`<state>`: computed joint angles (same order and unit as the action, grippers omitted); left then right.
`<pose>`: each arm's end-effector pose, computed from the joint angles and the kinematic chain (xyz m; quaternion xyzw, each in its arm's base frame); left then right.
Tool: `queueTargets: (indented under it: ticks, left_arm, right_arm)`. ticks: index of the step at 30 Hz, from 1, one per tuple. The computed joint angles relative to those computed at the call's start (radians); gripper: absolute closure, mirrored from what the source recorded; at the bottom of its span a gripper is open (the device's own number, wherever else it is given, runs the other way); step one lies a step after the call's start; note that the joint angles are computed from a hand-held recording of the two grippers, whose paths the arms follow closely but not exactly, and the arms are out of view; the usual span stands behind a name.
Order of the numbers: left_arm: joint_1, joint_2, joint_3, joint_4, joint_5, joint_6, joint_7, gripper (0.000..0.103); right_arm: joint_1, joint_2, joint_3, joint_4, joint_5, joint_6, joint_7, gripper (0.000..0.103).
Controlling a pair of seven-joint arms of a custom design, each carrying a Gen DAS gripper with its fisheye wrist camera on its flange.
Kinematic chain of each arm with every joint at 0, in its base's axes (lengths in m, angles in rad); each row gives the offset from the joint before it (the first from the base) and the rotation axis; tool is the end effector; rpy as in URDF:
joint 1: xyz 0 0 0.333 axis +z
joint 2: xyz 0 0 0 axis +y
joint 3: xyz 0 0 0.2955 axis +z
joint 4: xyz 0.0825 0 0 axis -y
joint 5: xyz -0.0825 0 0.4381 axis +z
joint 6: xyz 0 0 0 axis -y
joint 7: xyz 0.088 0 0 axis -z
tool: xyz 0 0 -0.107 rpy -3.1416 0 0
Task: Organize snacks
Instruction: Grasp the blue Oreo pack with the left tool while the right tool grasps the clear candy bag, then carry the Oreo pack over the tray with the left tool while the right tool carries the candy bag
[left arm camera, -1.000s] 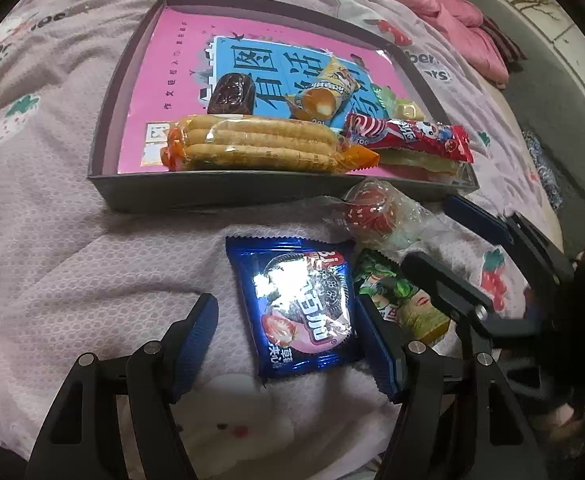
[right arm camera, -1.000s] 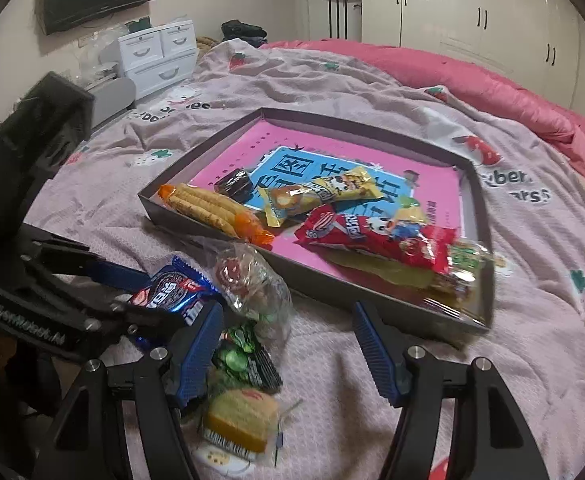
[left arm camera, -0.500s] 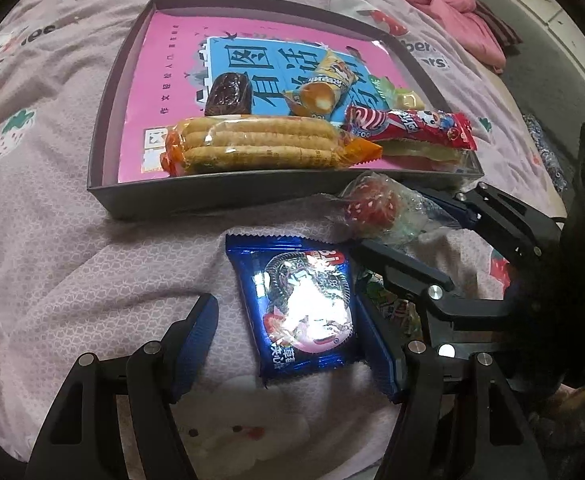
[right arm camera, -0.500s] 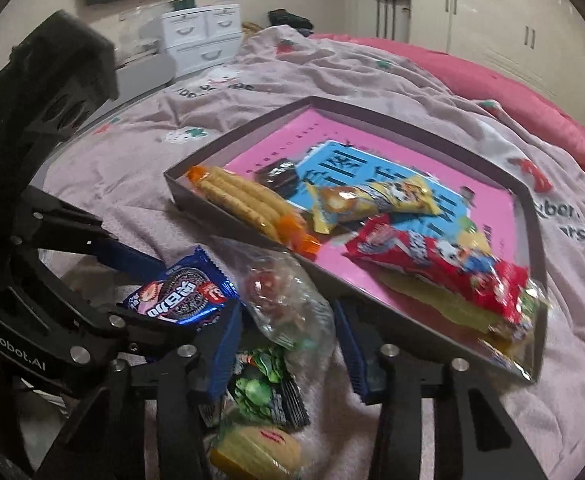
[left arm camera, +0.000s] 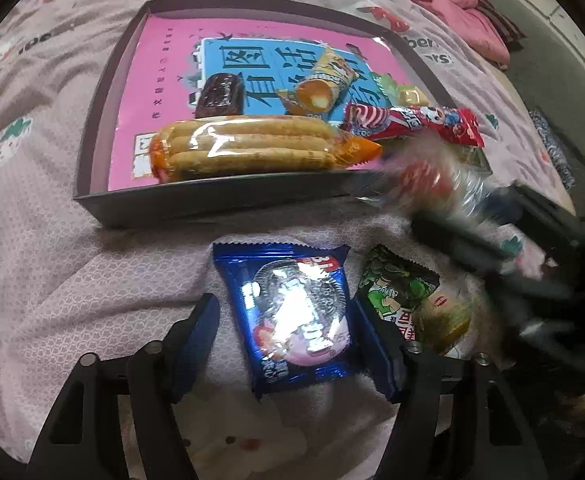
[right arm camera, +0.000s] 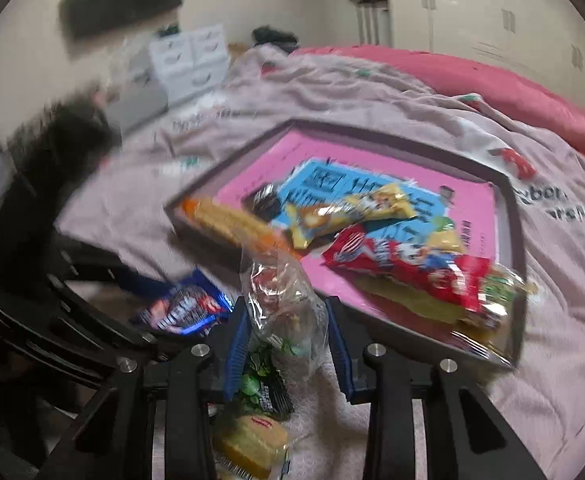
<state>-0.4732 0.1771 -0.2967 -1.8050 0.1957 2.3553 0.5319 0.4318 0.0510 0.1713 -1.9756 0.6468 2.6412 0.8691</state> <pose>0.5020 -0.4706 0.4474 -0.7500 0.6312 -0.1949 0.0333 0.5518 0.3595 0.4641 -0.8653 0.3386 -0.0552 0.3653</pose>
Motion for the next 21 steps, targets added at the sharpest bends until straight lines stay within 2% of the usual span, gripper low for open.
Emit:
queueTargets:
  ticks: [2, 3, 5, 16, 21]
  left_arm:
    - [-0.004, 0.008, 0.001, 0.009, 0.014, -0.001, -0.002, 0.046]
    - [-0.008, 0.014, 0.002, 0.018, 0.026, -0.009, -0.003, 0.047]
    - [-0.015, 0.02, 0.004, 0.028, 0.051, -0.02, -0.002, 0.051]
    - [-0.001, -0.033, -0.002, -0.032, 0.024, 0.014, -0.014, 0.051]
    - [0.001, -0.045, -0.005, -0.044, 0.023, 0.016, -0.02, 0.051]
  right_arm:
    - [-0.005, -0.013, -0.002, -0.007, 0.048, 0.007, -0.021, 0.067]
    - [-0.005, -0.016, -0.003, -0.008, 0.052, 0.011, -0.021, 0.067]
    - [-0.003, -0.008, -0.007, -0.001, 0.019, -0.001, 0.007, 0.067]
    - [0.005, 0.07, 0.015, 0.054, -0.065, -0.052, 0.026, 0.067]
    - [0.002, 0.074, 0.023, 0.051, -0.093, -0.039, 0.039, 0.068]
